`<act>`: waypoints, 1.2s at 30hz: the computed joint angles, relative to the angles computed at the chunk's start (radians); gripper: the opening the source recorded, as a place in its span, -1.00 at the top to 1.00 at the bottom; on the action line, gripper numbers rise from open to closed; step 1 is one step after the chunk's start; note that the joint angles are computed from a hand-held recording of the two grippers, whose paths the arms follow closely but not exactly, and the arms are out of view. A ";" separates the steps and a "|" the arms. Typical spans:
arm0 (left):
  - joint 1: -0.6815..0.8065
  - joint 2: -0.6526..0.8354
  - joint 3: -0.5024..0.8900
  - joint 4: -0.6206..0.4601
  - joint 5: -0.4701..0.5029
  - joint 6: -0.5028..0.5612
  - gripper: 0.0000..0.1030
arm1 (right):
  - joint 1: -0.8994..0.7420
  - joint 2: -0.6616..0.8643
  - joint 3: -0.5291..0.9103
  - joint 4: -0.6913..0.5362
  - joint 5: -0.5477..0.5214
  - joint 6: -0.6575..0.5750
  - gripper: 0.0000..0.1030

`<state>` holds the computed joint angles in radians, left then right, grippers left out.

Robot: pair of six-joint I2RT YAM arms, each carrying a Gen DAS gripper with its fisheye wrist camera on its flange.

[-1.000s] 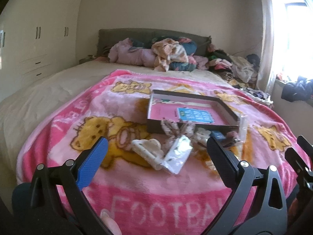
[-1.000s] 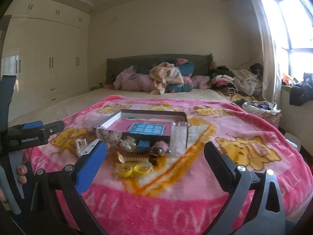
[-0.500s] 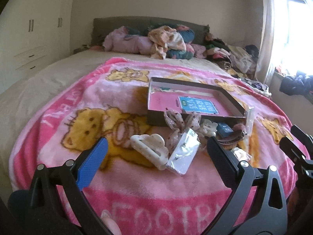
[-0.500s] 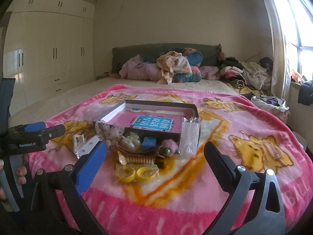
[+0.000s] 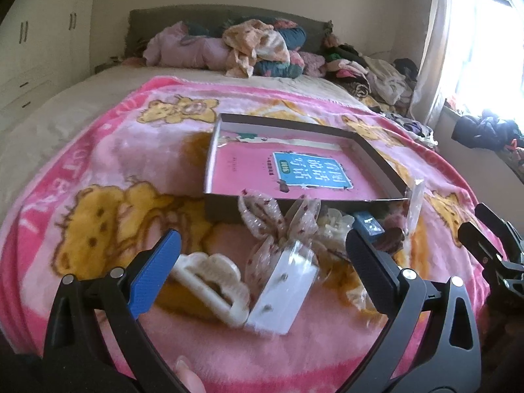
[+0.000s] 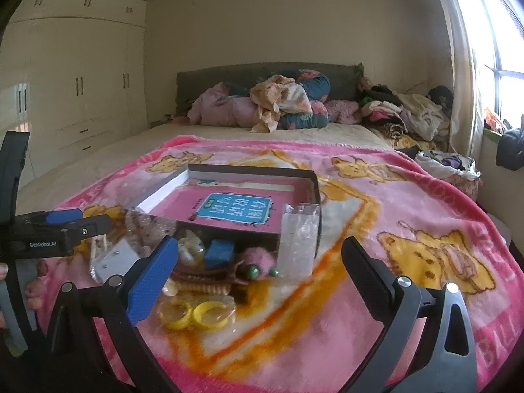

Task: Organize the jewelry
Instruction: 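Grasp the polka-dot bow with the left tool while the right tool grasps the clear bag, then place the bow in the box lid with the left tool while the right tool drops the clear bag there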

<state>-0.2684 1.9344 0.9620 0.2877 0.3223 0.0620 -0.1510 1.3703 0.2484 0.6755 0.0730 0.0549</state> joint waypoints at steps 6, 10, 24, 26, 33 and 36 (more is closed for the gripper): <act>-0.032 0.090 0.142 -0.110 -0.011 -0.006 -0.79 | -0.066 0.091 0.083 -0.026 -0.027 0.001 -0.88; -0.048 0.152 0.228 -0.178 -0.027 -0.017 -0.78 | -0.100 0.180 0.163 -0.052 -0.034 -0.001 -0.88; -0.074 0.274 0.373 -0.278 -0.055 -0.019 -0.28 | -0.149 0.430 0.415 -0.219 -0.127 0.066 -0.21; -0.079 0.283 0.382 -0.286 -0.063 -0.010 -0.10 | -0.154 0.446 0.422 -0.218 -0.139 0.084 -0.02; -0.086 0.302 0.404 -0.299 -0.059 -0.002 0.50 | -0.207 0.450 0.401 -0.181 -0.205 0.089 0.23; -0.093 0.278 0.378 -0.284 -0.062 0.001 0.58 | -0.219 0.428 0.374 -0.165 -0.214 0.078 0.23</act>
